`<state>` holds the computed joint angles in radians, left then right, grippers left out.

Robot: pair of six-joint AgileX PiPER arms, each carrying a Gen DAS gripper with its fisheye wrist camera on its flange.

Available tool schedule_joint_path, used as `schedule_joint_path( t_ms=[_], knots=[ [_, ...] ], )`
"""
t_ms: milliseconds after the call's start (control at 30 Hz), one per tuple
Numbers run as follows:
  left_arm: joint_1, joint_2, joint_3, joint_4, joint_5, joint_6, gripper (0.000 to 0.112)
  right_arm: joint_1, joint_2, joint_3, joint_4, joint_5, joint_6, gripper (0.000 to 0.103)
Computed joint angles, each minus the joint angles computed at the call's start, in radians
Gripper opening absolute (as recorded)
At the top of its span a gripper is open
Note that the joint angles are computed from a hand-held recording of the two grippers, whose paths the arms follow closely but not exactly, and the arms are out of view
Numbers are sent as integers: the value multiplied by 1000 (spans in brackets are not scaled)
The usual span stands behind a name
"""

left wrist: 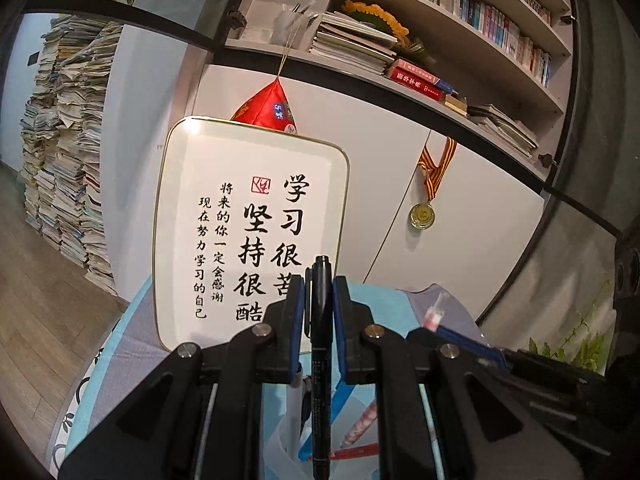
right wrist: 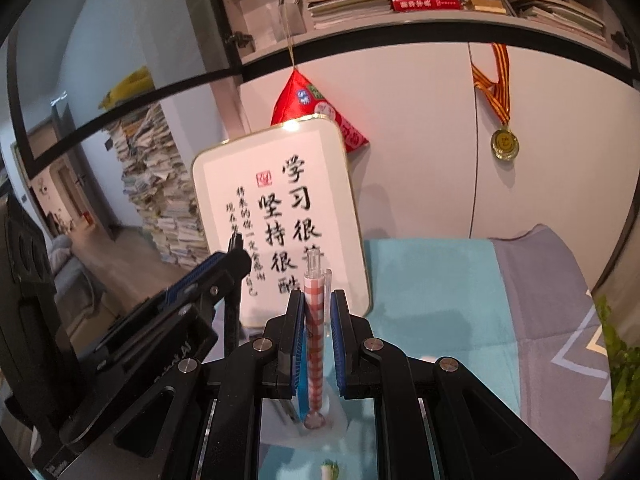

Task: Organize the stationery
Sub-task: 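Drop the pink checkered pen into the cup with the right tool while the left tool holds the marker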

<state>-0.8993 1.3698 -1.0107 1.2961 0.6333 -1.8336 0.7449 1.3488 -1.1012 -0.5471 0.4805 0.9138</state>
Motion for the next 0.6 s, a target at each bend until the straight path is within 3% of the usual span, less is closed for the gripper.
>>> schedule_joint_path(
  t_ms=[467,500,600],
  knots=[
    [-9,-18,20,50,4,-66,13,-25,-39,26,325,73,-291,13],
    [-9,-16,18,54,4,-71,13,-24,-56,37,331,73,-296,18],
    [-13,-10,13,65,7,-84,13,-13,-101,71,297,57,-252,46]
  ],
)
